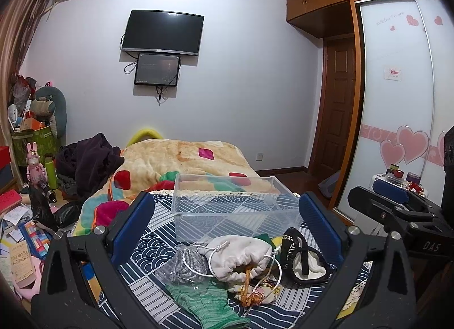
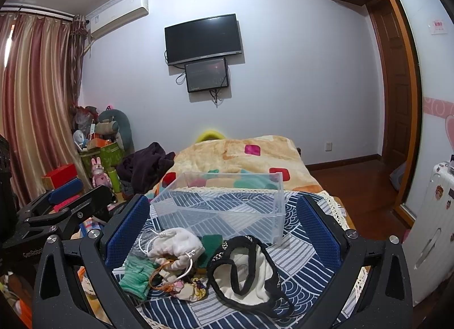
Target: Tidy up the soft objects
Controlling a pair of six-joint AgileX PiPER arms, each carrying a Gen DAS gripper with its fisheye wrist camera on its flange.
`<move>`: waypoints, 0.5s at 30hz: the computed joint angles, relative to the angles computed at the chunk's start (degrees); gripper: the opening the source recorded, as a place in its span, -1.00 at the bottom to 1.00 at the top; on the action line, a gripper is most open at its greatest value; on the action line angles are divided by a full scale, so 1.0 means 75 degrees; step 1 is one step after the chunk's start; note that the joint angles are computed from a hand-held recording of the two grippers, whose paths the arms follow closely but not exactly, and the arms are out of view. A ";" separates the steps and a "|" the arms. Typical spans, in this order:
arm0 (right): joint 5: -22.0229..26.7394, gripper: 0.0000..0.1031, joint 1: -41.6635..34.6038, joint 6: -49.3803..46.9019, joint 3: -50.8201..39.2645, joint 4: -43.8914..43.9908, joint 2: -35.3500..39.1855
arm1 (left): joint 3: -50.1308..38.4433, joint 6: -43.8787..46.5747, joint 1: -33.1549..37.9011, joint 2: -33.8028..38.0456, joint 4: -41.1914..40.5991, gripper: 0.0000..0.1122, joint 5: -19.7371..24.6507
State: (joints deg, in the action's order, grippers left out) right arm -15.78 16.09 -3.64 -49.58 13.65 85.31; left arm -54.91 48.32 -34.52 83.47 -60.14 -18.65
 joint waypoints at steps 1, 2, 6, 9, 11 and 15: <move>-0.0011 1.00 0.0009 -0.0052 0.0005 0.0060 -0.0002 | -0.0001 0.0006 0.0003 -0.0003 -0.0002 0.84 0.0003; -0.0011 1.00 0.0009 -0.0052 0.0005 0.0060 -0.0002 | -0.0005 0.0024 0.0008 -0.0005 -0.0024 0.84 0.0012; -0.0019 1.00 0.0014 -0.0063 0.0013 0.0073 -0.0011 | 0.0007 0.0004 0.0004 -0.0011 -0.0004 0.84 0.0009; -0.0018 1.00 0.0004 -0.0002 0.0015 0.0015 -0.0011 | 0.0010 -0.0008 0.0011 -0.0017 0.0010 0.84 0.0018; -0.0011 1.00 0.0010 -0.0018 -0.0002 0.0030 -0.0003 | 0.0009 -0.0011 0.0020 -0.0023 0.0019 0.84 0.0031; -0.0008 1.00 0.0026 -0.0064 -0.0011 0.0079 -0.0004 | -0.0003 -0.0021 0.0030 -0.0022 0.0019 0.84 0.0066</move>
